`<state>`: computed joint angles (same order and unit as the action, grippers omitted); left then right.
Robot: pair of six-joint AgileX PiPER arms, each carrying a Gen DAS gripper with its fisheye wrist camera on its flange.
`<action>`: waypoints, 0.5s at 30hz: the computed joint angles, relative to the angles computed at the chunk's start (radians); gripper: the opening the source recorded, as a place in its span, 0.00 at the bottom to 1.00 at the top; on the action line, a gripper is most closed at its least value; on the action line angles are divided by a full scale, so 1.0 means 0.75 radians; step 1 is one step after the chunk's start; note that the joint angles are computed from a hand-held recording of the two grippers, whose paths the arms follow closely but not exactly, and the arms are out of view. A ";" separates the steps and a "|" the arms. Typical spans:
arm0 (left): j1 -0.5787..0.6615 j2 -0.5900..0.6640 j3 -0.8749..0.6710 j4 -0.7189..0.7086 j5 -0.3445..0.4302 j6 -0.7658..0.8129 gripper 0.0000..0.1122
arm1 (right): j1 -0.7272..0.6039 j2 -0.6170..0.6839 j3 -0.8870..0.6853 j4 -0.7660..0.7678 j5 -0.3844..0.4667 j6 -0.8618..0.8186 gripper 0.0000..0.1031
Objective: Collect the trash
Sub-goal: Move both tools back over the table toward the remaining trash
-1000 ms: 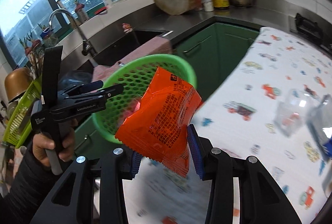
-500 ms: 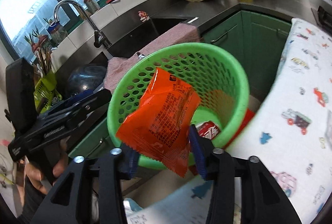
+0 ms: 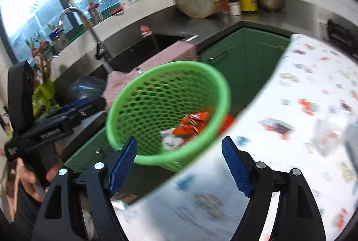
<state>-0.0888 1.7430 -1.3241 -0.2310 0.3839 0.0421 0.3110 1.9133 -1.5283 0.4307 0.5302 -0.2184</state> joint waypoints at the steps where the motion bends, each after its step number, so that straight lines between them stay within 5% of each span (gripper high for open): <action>1: -0.025 -0.008 -0.001 0.022 0.001 -0.024 0.76 | -0.021 -0.059 0.076 -0.014 -0.029 0.005 0.75; 8: -0.204 -0.056 0.011 0.208 -0.004 -0.217 0.79 | -0.185 -0.386 0.477 -0.171 -0.141 0.126 0.78; 15: -0.400 -0.051 -0.018 0.357 0.028 -0.401 0.80 | -0.484 -0.690 0.771 -0.127 -0.115 0.035 0.78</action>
<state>-0.3890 1.7050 -1.3377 0.0369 0.4051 -0.2585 -0.0519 1.3958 -0.9502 0.3351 0.4439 -0.1924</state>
